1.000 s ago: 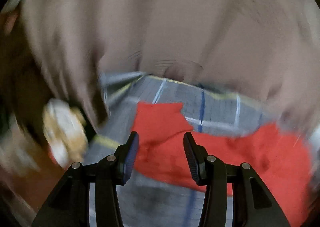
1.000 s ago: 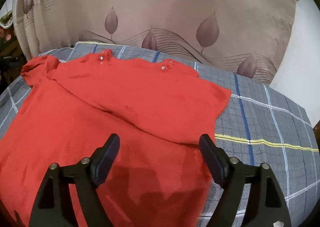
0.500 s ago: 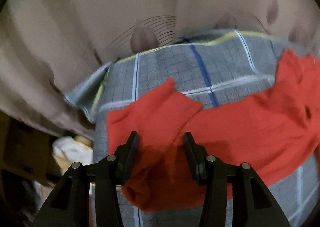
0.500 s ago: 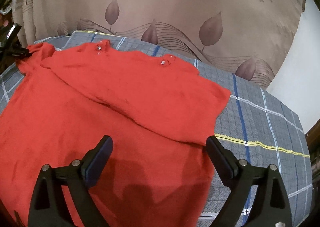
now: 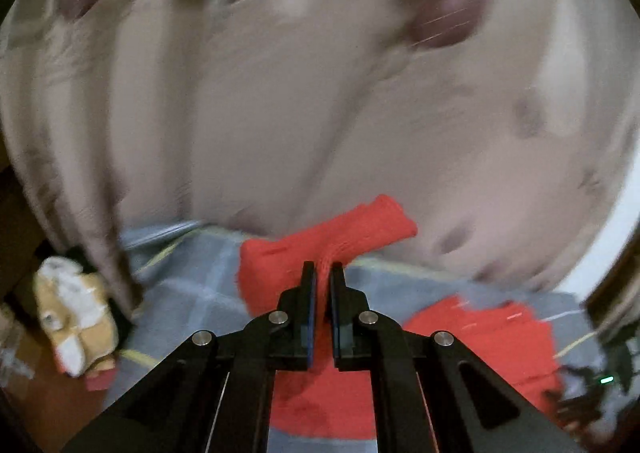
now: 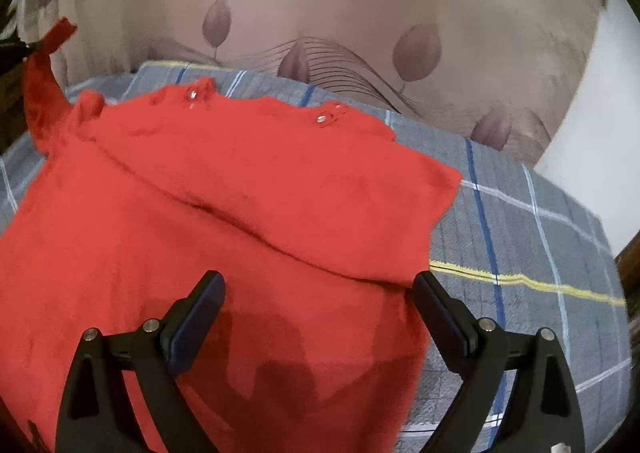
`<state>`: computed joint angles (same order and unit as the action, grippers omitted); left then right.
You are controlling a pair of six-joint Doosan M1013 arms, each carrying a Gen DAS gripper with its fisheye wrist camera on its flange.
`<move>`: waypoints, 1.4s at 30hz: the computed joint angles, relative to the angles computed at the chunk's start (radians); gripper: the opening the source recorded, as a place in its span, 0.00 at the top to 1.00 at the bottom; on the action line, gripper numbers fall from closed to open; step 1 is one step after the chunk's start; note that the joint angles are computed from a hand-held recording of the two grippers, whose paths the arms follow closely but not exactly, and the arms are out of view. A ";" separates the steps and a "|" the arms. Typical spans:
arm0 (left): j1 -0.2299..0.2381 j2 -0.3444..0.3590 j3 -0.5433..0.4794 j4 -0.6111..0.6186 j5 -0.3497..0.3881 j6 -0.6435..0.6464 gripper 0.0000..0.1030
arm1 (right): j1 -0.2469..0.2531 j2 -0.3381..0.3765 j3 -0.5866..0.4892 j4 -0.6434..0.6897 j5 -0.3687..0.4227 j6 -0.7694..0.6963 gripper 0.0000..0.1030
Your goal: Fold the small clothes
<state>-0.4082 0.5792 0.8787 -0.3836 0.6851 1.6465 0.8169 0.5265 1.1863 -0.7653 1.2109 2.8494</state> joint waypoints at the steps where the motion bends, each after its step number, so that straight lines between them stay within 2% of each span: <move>1: -0.011 0.005 -0.022 -0.023 0.008 0.011 0.94 | -0.002 -0.006 0.008 0.000 -0.013 0.018 0.09; 6: -0.085 0.052 -0.154 -0.155 0.073 0.058 0.94 | -0.012 -0.064 0.091 -0.024 -0.120 0.176 0.09; 10: -0.153 0.139 -0.285 -0.270 0.155 0.042 0.94 | -0.010 -0.081 0.116 -0.054 -0.157 0.230 0.09; 15: -0.227 0.203 -0.321 -0.394 0.215 0.099 0.94 | -0.010 -0.115 0.171 -0.112 -0.226 0.347 0.09; 17: -0.262 0.231 -0.332 -0.405 0.252 0.132 0.94 | -0.012 -0.128 0.193 -0.130 -0.258 0.390 0.09; 21: -0.294 0.287 -0.361 -0.418 0.308 0.143 0.94 | -0.017 -0.149 0.229 -0.160 -0.311 0.472 0.09; 23: -0.310 0.319 -0.396 -0.370 0.339 0.138 0.94 | -0.019 -0.162 0.251 -0.183 -0.334 0.529 0.08; 26: -0.318 0.329 -0.400 -0.352 0.374 0.139 0.83 | -0.024 -0.182 0.288 -0.220 -0.370 0.633 0.07; 27: -0.317 0.327 -0.391 -0.362 0.380 0.135 0.71 | -0.027 -0.191 0.304 -0.231 -0.390 0.671 0.07; 28: -0.315 0.317 -0.374 -0.376 0.372 0.132 0.61 | -0.028 -0.193 0.310 -0.237 -0.395 0.691 0.07; 29: -0.316 0.292 -0.328 -0.391 0.339 0.143 0.39 | -0.030 -0.199 0.322 -0.248 -0.405 0.731 0.07; 30: -0.312 0.250 -0.251 -0.424 0.278 0.179 0.26 | -0.030 -0.202 0.327 -0.253 -0.410 0.748 0.07; 31: -0.309 0.215 -0.189 -0.461 0.212 0.217 0.21 | -0.032 -0.206 0.335 -0.261 -0.422 0.770 0.07; 32: -0.306 0.186 -0.143 -0.485 0.157 0.243 0.11 | -0.033 -0.211 0.344 -0.275 -0.436 0.795 0.07; 33: -0.302 0.166 -0.117 -0.483 0.129 0.239 0.07 | -0.034 -0.218 0.360 -0.304 -0.460 0.834 0.07; 36: -0.274 0.101 -0.012 -0.547 0.063 0.280 0.07 | -0.042 -0.249 0.419 -0.403 -0.551 0.997 0.07; 37: -0.268 0.075 0.030 -0.511 0.032 0.279 0.07 | -0.047 -0.259 0.439 -0.431 -0.571 1.063 0.07; 38: -0.267 0.047 0.076 -0.423 -0.013 0.258 0.07 | -0.055 -0.271 0.467 -0.476 -0.591 1.168 0.07; 40: -0.268 0.010 0.141 -0.228 -0.069 0.172 0.07 | -0.064 -0.282 0.491 -0.497 -0.585 1.269 0.07; 42: -0.254 -0.007 0.187 -0.137 -0.060 0.129 0.07 | -0.084 -0.290 0.508 -0.499 -0.600 1.311 0.08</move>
